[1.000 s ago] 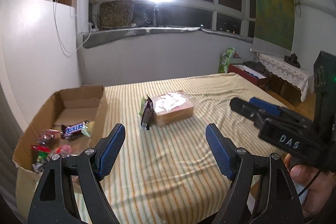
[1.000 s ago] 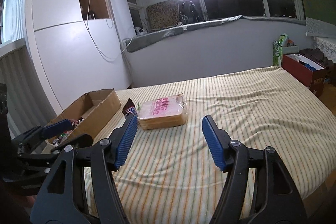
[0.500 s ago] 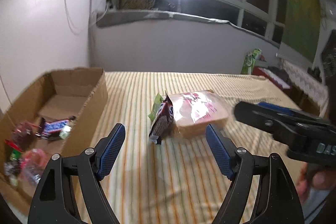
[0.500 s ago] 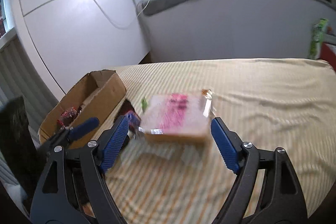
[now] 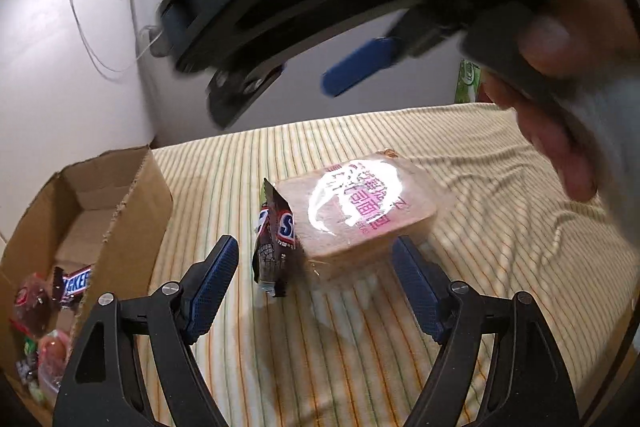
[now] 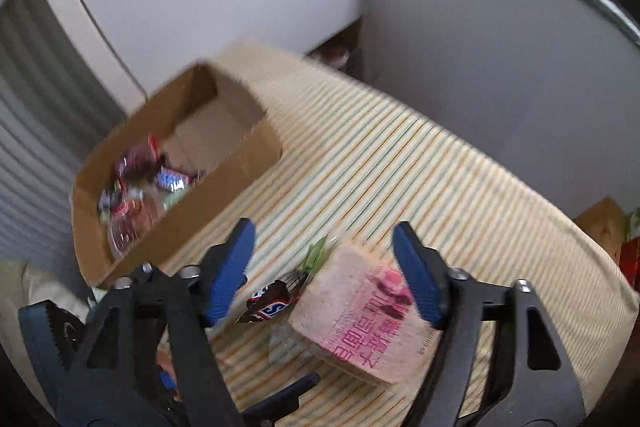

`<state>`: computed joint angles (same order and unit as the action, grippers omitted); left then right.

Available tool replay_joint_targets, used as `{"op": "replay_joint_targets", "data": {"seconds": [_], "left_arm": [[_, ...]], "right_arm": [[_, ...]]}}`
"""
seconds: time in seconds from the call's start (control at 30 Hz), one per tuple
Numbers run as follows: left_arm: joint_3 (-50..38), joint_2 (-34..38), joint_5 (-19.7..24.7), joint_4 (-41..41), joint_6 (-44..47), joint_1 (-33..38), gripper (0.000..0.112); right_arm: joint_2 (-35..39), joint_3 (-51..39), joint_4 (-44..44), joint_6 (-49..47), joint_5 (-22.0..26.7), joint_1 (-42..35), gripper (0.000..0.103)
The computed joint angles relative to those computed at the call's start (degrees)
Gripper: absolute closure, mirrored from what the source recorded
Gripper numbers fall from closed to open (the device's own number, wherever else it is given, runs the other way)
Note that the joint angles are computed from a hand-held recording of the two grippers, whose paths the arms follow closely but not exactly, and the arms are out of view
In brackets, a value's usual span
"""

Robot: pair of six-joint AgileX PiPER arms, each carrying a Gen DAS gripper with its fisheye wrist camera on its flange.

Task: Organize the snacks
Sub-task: 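Grasp the small green packet with the right gripper while the left tool approaches the chocolate bar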

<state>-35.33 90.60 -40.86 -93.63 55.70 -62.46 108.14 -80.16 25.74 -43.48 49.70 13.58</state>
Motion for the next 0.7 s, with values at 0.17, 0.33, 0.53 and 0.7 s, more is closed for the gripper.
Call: {"op": "replay_joint_targets", "data": {"seconds": [0.17, 0.33, 0.53, 0.7], "left_arm": [[-0.5, -0.1, 2.8, -2.5, 2.9, 2.7, 0.033], [-2.0, 0.8, 9.1, -4.9, 8.1, 6.8, 0.033], [0.3, -0.3, 14.0, 1.1, 3.0, 9.8, 0.057], [2.4, -1.3, 15.2, 7.1, -3.1, 9.8, 0.079]], "right_arm": [[6.6, -6.1, -7.5, 5.3, 4.4, 4.1, 0.037], [10.7, -10.6, -10.5, 7.3, 8.0, 6.4, 0.071], [12.9, -10.7, -14.5, 9.0, 9.2, 9.0, 0.097], [9.8, -6.6, -13.4, 8.8, 4.9, 8.4, 0.098]]}}
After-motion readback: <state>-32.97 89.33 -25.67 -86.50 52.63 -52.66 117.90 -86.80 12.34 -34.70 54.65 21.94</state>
